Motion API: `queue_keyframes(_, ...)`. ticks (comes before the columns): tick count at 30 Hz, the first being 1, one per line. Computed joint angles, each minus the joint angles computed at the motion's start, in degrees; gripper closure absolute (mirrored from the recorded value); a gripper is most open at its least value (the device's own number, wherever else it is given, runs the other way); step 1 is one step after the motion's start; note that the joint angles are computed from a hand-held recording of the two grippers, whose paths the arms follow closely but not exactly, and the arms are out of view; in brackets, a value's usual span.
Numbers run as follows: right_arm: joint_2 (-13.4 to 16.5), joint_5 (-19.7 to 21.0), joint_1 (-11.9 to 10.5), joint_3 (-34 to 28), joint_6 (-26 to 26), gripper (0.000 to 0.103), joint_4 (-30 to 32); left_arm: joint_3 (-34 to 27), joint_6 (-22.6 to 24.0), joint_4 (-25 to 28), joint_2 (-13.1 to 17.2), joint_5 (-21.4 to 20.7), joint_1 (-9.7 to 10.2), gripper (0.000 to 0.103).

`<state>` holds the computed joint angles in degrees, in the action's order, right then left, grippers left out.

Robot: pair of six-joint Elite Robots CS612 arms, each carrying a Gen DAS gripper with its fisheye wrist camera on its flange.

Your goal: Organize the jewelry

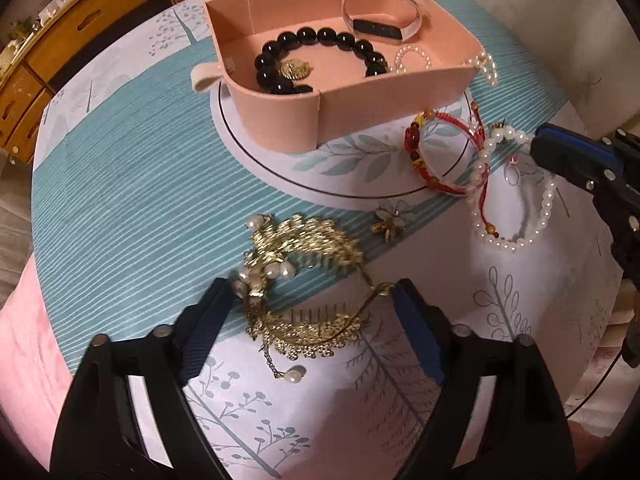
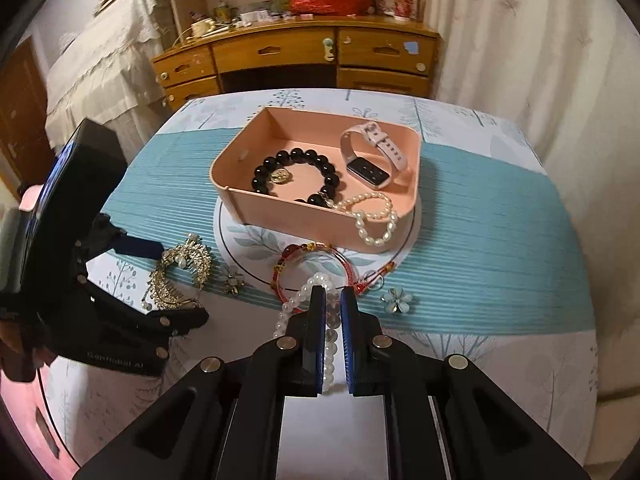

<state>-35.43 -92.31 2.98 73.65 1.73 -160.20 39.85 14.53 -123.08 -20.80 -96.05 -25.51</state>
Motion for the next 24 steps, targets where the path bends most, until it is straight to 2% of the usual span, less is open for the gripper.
queue_keyframes(5,-0.08,3.63,-0.43,0.02,-0.81,0.096,-1.65,-4.85,-0.47,3.33,2.10,-1.64,0.56,0.028)
queue_keyframes(8,-0.24,5.85,-0.52,-0.25,-1.97,0.096,-2.47,-4.40,-0.96,2.32,1.39,-3.09,0.93,0.042)
queue_keyframes(10,-0.37,7.39,-0.58,-0.42,-2.61,0.096,-3.64,-6.06,-1.77,3.63,1.88,-4.81,1.27,0.065)
queue_keyframes(13,-0.42,8.60,-0.57,-1.03,-3.51,0.096,-5.32,-8.99,-2.58,5.46,3.06,-6.73,1.81,0.077)
queue_keyframes(16,-0.27,8.60,-0.39,-2.00,-4.65,0.096,-6.63,-9.61,-3.55,5.33,3.33,-6.65,2.06,0.083)
queue_keyframes(20,0.05,7.99,-0.21,-3.52,-6.18,0.096,-7.87,-8.96,-6.66,5.15,3.03,-6.68,2.52,0.081)
queue_keyframes(21,0.12,7.97,-0.23,-3.84,-6.18,0.096,-8.38,-8.37,-7.25,5.00,2.75,-7.04,2.62,0.071)
queue_keyframes(22,0.20,8.16,-0.32,-4.14,-5.70,0.096,-9.20,-6.97,-7.97,4.64,2.08,-7.11,2.74,0.047)
queue_keyframes(24,0.46,8.52,-0.56,-4.98,-4.64,0.096,-10.32,-5.93,-9.82,3.82,1.78,-5.96,2.84,0.030)
